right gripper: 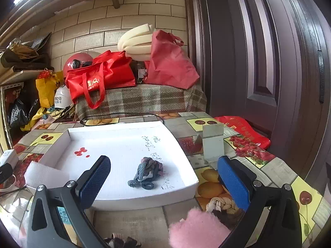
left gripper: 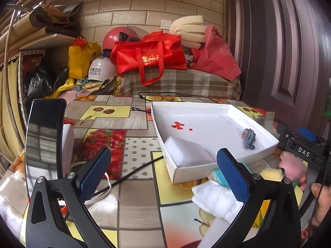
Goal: Organize soft objects
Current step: 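Open both tools and pull them back to the pile, then grasp second foam block with left tool while right tool grasps red apple plush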
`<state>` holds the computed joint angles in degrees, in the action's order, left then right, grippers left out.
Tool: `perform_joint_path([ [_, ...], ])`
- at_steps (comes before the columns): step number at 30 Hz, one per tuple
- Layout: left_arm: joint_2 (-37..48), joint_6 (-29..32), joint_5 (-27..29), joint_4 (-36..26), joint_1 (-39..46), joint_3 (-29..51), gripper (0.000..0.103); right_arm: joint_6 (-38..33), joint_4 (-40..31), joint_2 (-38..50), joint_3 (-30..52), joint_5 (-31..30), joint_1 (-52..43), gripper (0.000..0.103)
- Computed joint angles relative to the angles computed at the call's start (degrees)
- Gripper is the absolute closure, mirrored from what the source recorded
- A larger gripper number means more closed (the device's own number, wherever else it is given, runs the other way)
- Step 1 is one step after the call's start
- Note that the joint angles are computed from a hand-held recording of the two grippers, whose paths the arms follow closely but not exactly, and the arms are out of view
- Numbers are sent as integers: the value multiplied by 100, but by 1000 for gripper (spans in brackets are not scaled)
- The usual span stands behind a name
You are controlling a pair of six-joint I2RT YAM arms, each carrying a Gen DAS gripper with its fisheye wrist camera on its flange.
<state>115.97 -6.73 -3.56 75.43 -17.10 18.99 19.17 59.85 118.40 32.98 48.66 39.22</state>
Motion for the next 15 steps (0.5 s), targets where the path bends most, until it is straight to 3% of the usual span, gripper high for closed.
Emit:
perform_joint_path([
  [3, -80, 288, -42, 422, -255, -479, 0, 270, -257, -195, -221, 73, 140, 0],
  [5, -210, 451, 94, 377, -382, -701, 0, 460, -393, -367, -449, 13, 226, 0],
  [10, -826, 645, 860, -1401, -404, -592, 0, 922, -671, -953, -1298, -310, 557, 0],
  [15, -806, 804, 1355, -2919, -534, -119, 0, 1208, -501, -1601, -2474, 294, 1365, 0],
])
